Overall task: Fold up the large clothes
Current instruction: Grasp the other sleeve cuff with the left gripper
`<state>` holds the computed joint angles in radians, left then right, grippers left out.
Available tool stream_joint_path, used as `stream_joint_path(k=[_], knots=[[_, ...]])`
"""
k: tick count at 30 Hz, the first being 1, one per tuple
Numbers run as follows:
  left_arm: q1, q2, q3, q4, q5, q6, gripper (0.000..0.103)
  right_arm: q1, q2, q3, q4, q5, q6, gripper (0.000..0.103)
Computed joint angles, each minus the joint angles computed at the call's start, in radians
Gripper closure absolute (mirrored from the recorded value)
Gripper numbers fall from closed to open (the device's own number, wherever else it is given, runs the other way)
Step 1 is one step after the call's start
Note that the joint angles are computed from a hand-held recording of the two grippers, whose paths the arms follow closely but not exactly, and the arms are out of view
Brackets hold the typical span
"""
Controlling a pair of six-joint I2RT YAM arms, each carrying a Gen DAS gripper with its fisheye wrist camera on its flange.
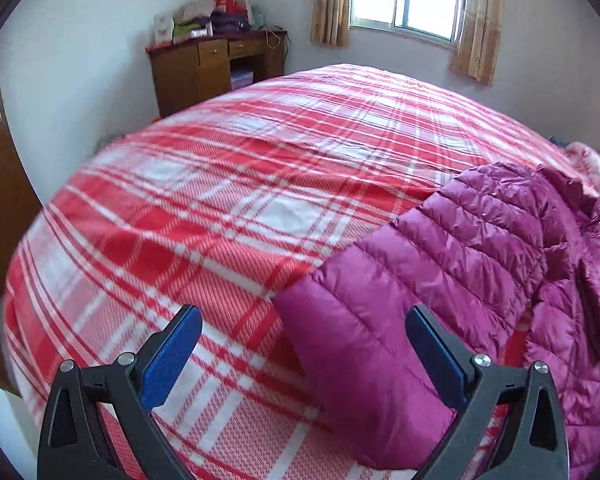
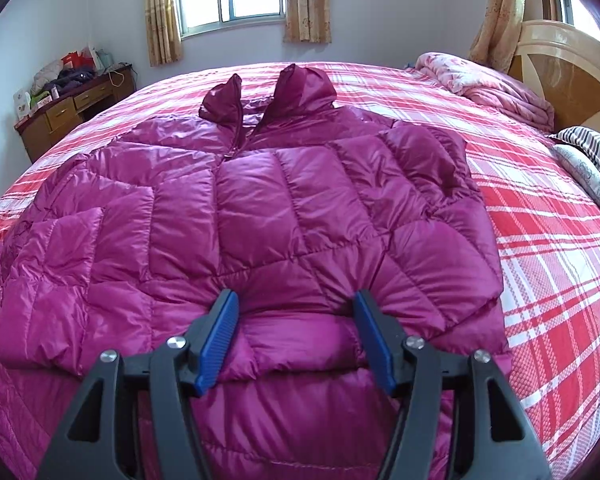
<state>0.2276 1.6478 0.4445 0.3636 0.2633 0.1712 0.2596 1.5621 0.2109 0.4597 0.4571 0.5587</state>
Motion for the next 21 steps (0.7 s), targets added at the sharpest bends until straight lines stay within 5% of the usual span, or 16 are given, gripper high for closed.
stream_joint_path(k=[7,9,12,14,21], knots=[[-0.022,0.047,-0.007,-0.001,0.076,-0.039,0.002,0.01,-0.017,-0.015,0.004,0.015,0.01,0.039],[-0.033,0.081,-0.013,0.049,0.068,-0.058,0.015,0.013,-0.018,-0.017,0.004,0.02,0.013,0.039],[-0.018,0.081,-0.028,0.087,0.105,-0.04,0.063,0.018,-0.021,-0.019,0.004,0.028,0.015,0.039],[0.013,0.062,-0.028,0.07,0.163,-0.025,0.082,0.017,-0.021,-0.018,0.003,0.029,0.013,0.039],[0.042,-0.1,-0.014,0.03,0.184,0.005,0.087,0.019,-0.024,-0.02,0.001,0.031,0.013,0.038]])
